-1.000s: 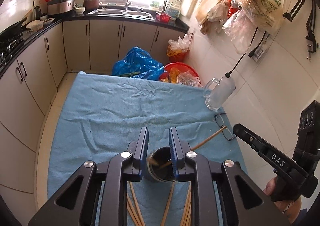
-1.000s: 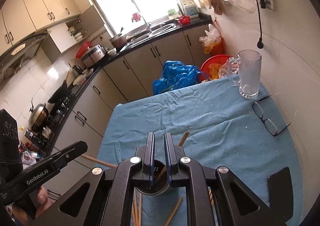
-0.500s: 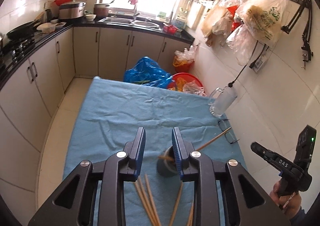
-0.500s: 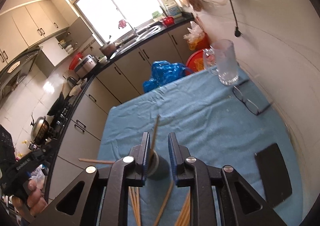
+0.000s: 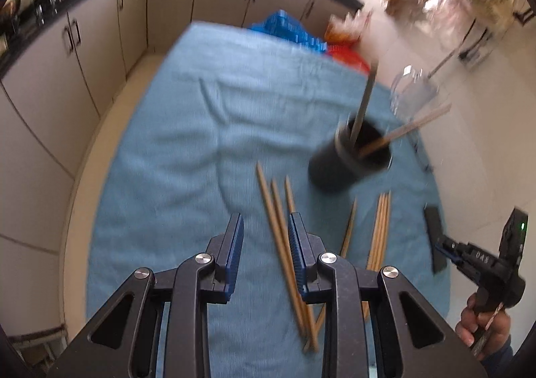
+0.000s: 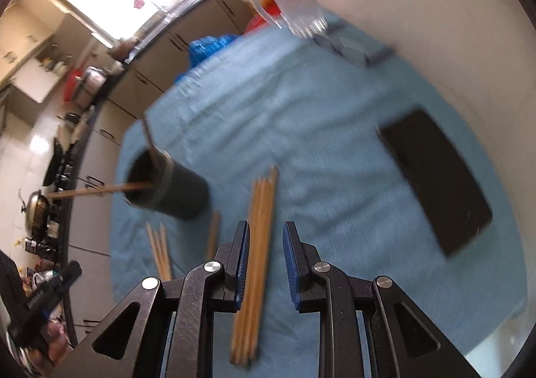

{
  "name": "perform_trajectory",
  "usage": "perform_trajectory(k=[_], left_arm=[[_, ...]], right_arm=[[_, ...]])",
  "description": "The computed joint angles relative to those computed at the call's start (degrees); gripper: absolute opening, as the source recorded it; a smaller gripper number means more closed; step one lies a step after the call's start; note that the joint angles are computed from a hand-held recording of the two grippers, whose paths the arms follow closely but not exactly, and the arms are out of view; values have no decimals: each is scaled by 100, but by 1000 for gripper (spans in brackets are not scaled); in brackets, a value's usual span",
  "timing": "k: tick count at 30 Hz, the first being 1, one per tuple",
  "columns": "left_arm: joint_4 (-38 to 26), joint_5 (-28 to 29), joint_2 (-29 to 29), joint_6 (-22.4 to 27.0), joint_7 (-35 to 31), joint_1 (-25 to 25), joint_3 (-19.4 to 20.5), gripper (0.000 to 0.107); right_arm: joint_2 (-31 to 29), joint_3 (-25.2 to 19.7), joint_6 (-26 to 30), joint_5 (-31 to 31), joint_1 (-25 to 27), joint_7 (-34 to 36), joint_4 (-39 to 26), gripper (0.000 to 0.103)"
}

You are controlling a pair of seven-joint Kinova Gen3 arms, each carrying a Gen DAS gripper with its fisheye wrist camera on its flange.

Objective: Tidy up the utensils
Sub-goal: 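Withdraw both open tools from the cup back toward the chopsticks, then grasp a chopstick with the left tool while the right tool grasps another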

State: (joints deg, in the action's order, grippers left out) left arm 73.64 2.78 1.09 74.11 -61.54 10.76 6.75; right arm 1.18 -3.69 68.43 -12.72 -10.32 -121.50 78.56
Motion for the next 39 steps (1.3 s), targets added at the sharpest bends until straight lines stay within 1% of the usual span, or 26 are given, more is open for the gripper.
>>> perform_trajectory(k=[4,9,18,23,27,29,35,39], left_arm=[[278,127,17,50,-37,91,70,26],[268,171,67,165,-170,145,78,26],[368,182,38,213,-315,133,51,26],[431,117,-29,248,-311,130,51,26],[468,70,-75,259,-296,119,53,26],[482,57,-88,267,-268,112,54,26],[484,69,-73,282,-264,110,68,26],[345,229,98,310,-456,161,110,26]], right_arm=[[18,-45,106,-55,-53,-50,181,22],[48,-32,95,-135,-56,-60,263,22],[243,11,30,-522,43,27,367,22],[637,-2,-2,-697,89,144,158,22],[892,-51,29,-573,35,178,-107,22],[987,-56,75,-397,-42,80,-245,22],[1295,-68,278,-213,-84,90,-558,15],[1368,-82,342,-142,-96,164,-631,12]])
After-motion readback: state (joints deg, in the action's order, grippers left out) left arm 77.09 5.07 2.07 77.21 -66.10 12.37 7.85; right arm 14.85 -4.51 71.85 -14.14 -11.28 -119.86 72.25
